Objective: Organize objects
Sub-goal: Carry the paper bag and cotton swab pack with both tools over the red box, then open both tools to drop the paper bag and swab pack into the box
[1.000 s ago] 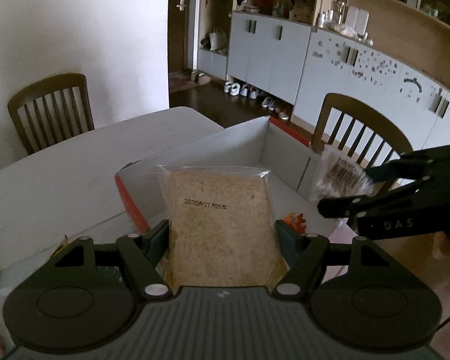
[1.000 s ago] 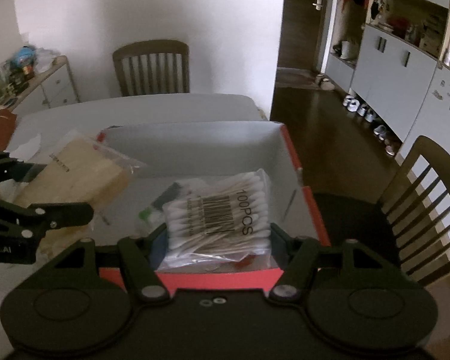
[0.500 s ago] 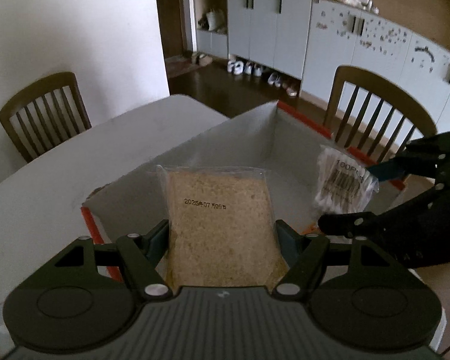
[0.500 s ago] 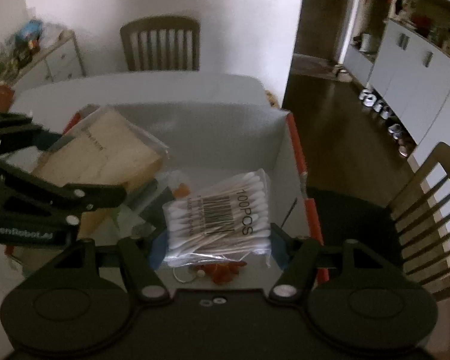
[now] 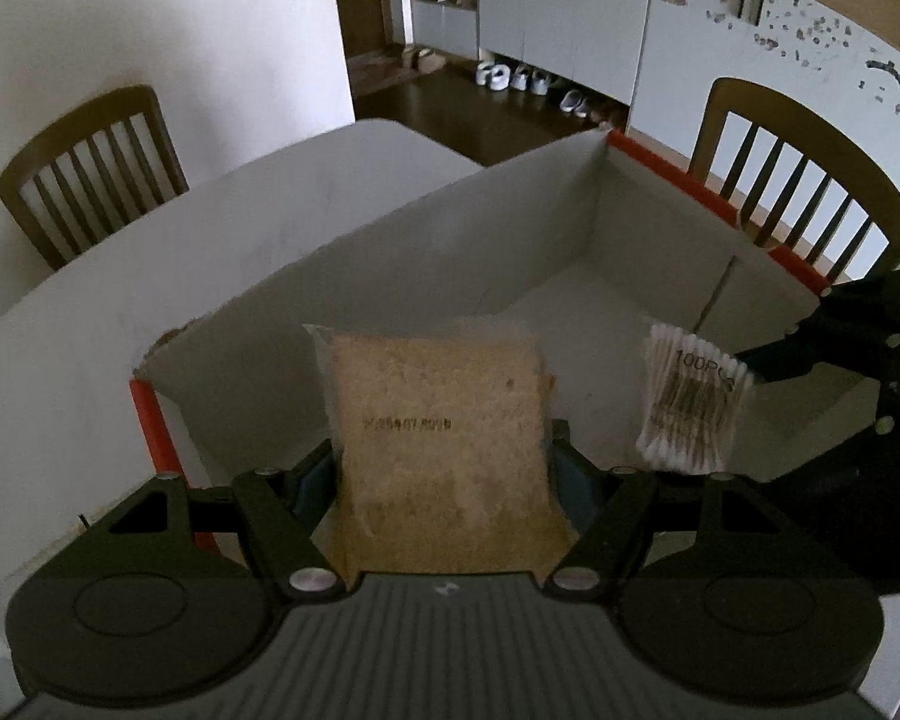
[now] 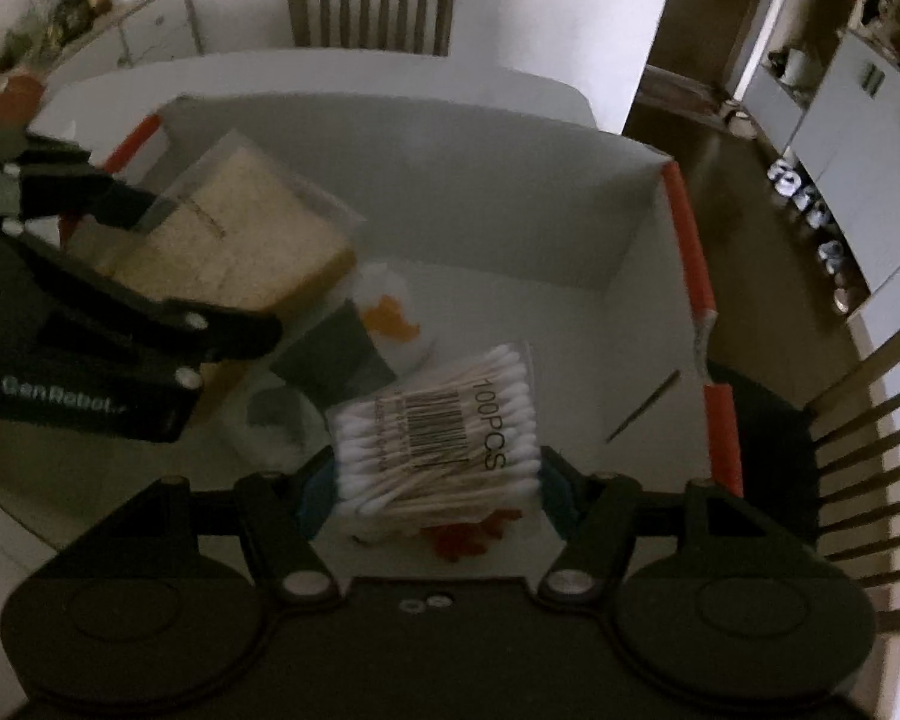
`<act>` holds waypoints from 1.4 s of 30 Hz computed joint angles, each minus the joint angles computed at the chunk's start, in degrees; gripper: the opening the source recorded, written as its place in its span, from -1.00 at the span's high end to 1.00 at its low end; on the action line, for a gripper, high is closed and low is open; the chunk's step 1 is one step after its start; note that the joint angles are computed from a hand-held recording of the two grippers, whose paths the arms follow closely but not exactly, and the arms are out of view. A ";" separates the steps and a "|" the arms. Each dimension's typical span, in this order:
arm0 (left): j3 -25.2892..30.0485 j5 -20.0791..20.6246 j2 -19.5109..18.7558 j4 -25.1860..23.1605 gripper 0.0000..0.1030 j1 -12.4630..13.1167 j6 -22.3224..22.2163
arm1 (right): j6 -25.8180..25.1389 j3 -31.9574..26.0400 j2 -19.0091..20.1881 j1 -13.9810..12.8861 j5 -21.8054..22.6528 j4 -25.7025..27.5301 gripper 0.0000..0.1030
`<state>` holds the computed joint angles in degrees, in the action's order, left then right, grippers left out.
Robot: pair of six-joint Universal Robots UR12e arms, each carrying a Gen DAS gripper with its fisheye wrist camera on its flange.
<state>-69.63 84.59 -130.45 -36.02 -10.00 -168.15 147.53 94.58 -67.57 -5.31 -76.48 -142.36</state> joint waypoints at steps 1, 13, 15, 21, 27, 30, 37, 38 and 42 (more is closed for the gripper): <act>0.08 -0.13 -0.10 -0.31 -0.43 0.06 -0.26 | -0.48 -0.25 0.20 0.13 -0.44 0.48 -0.30; 0.90 0.05 -0.49 -1.70 -0.43 0.00 -0.11 | -0.33 -1.94 1.64 0.54 -2.69 3.17 -0.31; 1.05 -0.18 -0.54 -1.85 -0.43 0.04 -0.41 | 0.04 -1.98 1.73 0.63 -3.20 3.04 -0.31; 0.67 -2.10 -0.31 -1.25 -0.53 0.34 -0.95 | 0.49 -1.59 1.31 0.49 -3.14 3.00 -0.36; -0.16 -2.80 0.19 0.37 -0.62 0.44 -1.01 | 0.63 -0.24 0.24 0.15 -1.42 1.07 -0.50; -0.90 -2.79 0.65 1.67 -0.64 0.50 -1.32 | 0.73 0.29 -0.43 -0.10 -0.67 0.43 -0.56; -3.16 -5.41 2.35 4.66 -0.64 0.97 -2.08 | 1.09 1.56 -1.93 -0.77 0.43 -1.51 -0.61; -3.52 -5.81 2.63 5.13 -0.64 1.04 -2.11 | 1.10 1.84 -2.25 -0.88 0.60 -1.93 -0.61; -5.08 -7.10 3.82 6.94 -0.64 1.27 -2.05 | 1.45 2.68 -3.54 -1.35 1.64 -3.08 -0.61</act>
